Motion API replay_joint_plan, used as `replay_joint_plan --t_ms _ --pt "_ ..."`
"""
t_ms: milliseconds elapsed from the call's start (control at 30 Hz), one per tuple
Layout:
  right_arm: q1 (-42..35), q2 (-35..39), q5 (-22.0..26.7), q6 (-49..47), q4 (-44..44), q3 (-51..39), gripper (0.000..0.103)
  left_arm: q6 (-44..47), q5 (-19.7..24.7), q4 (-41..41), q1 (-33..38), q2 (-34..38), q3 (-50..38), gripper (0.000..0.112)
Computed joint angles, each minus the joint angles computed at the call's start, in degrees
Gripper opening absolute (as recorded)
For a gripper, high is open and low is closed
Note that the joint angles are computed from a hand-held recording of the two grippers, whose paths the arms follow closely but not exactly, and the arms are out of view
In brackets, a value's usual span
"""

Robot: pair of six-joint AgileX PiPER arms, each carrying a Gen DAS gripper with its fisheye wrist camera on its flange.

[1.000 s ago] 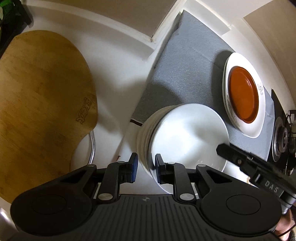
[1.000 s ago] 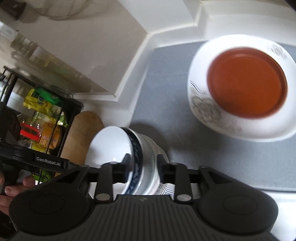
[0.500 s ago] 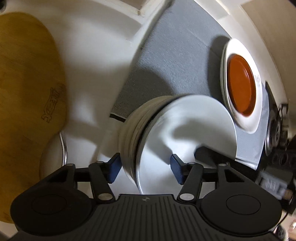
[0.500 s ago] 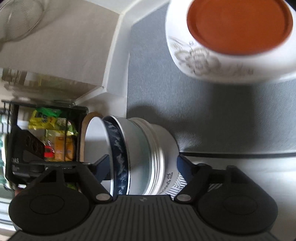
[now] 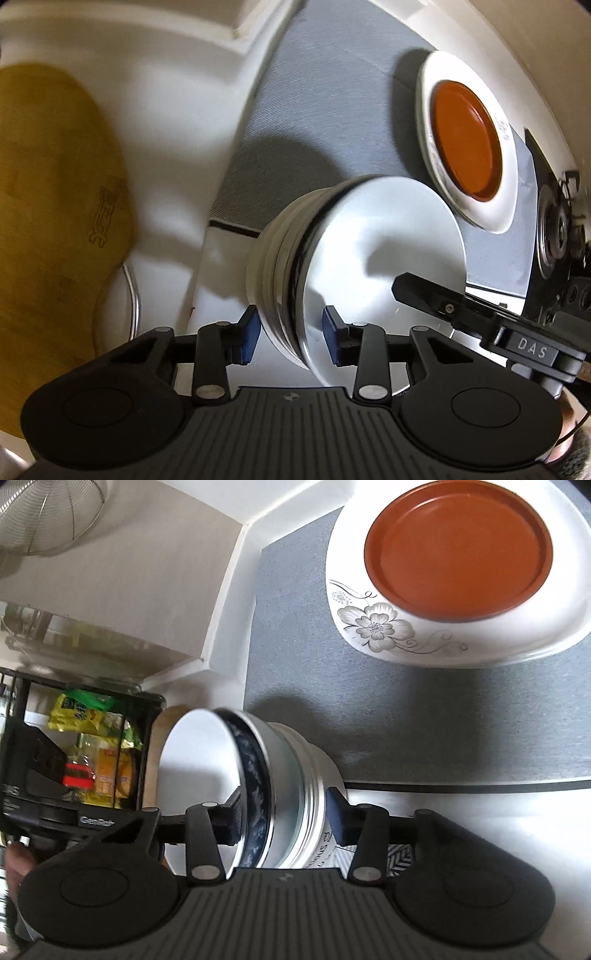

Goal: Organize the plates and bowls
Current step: 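Carry the nested bowls with both grippers toward the plate stack, then lower the nested bowls onto the brown plate and open both grippers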

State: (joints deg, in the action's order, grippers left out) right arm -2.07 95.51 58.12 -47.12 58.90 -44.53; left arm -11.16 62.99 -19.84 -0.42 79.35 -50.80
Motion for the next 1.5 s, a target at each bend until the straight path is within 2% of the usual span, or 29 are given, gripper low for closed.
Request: replay_joint_plan --t_ms 533,900,1133,1333,1500 --pt "-5.6 -4.4 2.0 2.3 -3.9 -0.3 0.049 -3.4 0.4 0.2 -6.7 1.3 -3.8 0.041" --pt "-9.2 -6.5 3.8 6.3 -6.4 -5.5 0.049 -3.5 0.8 -2.2 -8.5 4.3 -9.7 0.041" --pt "-13.0 -5.2 4.1 7.3 -4.7 -9.8 0.049 -4.5 1.0 -1.9 -11.2 10.7 -19.2 0.041" --pt "-15.3 -1.9 3.2 7.7 -3.5 -16.7 0.049 -3.2 0.8 -2.8 -12.3 17.7 -29.5 0.042" --pt "-16.7 1.2 2.8 9.0 -2.6 -23.0 0.049 -3.6 2.5 -2.8 -13.1 22.7 -38.6 0.042"
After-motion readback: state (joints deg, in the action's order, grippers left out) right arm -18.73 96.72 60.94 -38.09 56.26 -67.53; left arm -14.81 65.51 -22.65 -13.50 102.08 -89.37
